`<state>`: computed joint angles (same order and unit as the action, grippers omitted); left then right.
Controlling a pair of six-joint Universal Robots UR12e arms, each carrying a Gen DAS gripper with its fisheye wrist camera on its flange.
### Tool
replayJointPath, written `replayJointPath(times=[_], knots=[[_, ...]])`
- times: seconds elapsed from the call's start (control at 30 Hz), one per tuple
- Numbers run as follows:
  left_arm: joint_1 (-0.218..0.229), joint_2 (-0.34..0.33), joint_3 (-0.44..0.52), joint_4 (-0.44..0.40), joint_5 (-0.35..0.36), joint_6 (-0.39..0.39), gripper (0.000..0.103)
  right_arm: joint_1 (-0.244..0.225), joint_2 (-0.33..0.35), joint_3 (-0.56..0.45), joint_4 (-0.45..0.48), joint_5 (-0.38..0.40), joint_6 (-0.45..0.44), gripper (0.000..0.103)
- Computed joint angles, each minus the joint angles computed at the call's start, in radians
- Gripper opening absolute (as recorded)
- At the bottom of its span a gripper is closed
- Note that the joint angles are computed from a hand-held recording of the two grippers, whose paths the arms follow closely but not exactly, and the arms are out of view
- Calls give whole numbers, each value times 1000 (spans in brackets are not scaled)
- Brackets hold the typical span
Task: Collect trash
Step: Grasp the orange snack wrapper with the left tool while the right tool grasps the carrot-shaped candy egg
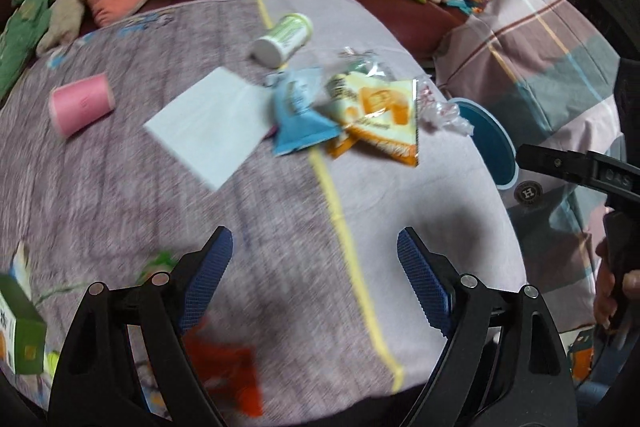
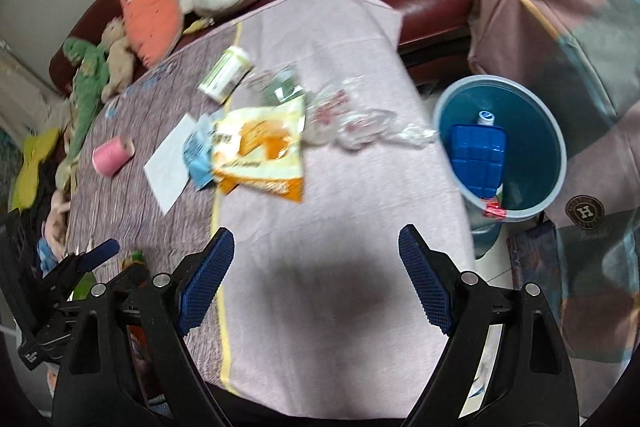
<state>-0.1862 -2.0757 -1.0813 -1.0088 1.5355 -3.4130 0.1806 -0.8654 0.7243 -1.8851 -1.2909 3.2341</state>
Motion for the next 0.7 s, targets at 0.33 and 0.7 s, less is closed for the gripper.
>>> replayJointPath(times=[0.33, 0.7], knots=[[36, 150, -238, 40, -4, -48, 87, 49, -17, 20, 54, 29, -102, 81], [35, 171, -347, 106, 8, -64, 90, 75, -23, 39, 92, 42, -137, 81]])
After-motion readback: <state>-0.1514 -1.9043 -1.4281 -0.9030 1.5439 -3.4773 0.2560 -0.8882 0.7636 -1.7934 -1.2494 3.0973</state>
